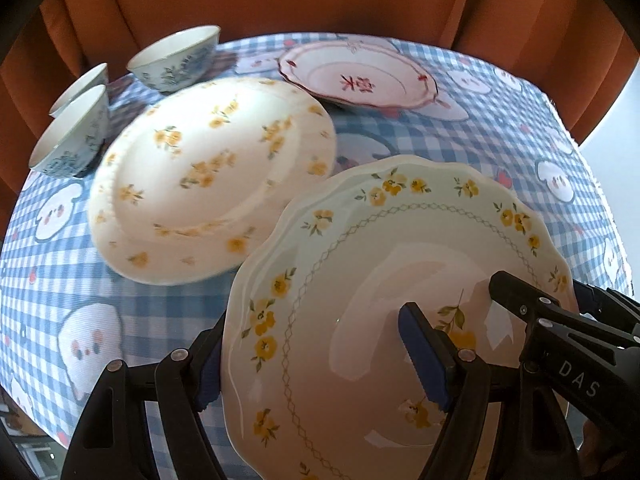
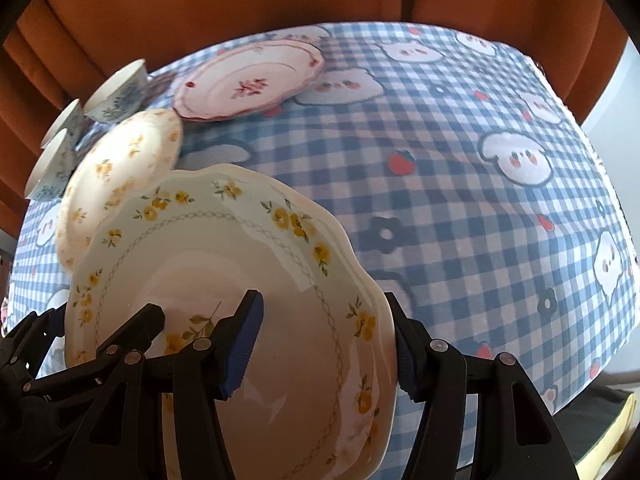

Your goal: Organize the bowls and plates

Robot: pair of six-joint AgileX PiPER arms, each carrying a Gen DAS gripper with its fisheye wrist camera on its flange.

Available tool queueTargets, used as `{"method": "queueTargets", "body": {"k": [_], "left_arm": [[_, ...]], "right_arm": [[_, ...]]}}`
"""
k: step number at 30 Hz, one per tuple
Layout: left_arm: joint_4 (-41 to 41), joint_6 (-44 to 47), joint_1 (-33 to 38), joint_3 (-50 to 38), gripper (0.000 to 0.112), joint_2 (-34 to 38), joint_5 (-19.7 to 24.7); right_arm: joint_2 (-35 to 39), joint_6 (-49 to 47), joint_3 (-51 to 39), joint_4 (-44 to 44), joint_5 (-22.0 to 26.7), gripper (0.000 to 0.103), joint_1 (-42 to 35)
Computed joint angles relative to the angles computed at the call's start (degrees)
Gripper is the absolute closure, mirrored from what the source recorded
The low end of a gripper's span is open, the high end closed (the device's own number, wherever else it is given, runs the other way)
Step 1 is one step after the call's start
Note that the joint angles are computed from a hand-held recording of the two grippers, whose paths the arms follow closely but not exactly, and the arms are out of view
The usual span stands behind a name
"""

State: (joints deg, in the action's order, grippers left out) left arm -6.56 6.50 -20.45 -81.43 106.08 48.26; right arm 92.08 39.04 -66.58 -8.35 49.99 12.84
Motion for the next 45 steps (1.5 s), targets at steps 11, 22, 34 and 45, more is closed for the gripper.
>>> {"method": "queueTargets", "body": {"k": [11,22,34,45], "left_arm": [[2.10,-5.38,-2.23,-2.56,0.034,3.78,1.03],[4.05,-7.12,-2.85,-6.55,0.024,6.16,4.29],[2.44,3.70,3.13,-5.75,0.024,1.12,8.26],[-0.83,15.74,13.14,-7.52,0.024,-0.23,10.07]], "right_arm": [[2.17,-7.71,1.78,5.20,-2.26,0.040,-4.90],[3.58,-1.86,-1.77,-2.07,2.75,0.040,-2.90],[-0.75,11.74,-3.48,-7.44,9.14,0.027,5.33],[4.53,26.25,-14.07,-12.96,15.79,0.027,17.67]]}}
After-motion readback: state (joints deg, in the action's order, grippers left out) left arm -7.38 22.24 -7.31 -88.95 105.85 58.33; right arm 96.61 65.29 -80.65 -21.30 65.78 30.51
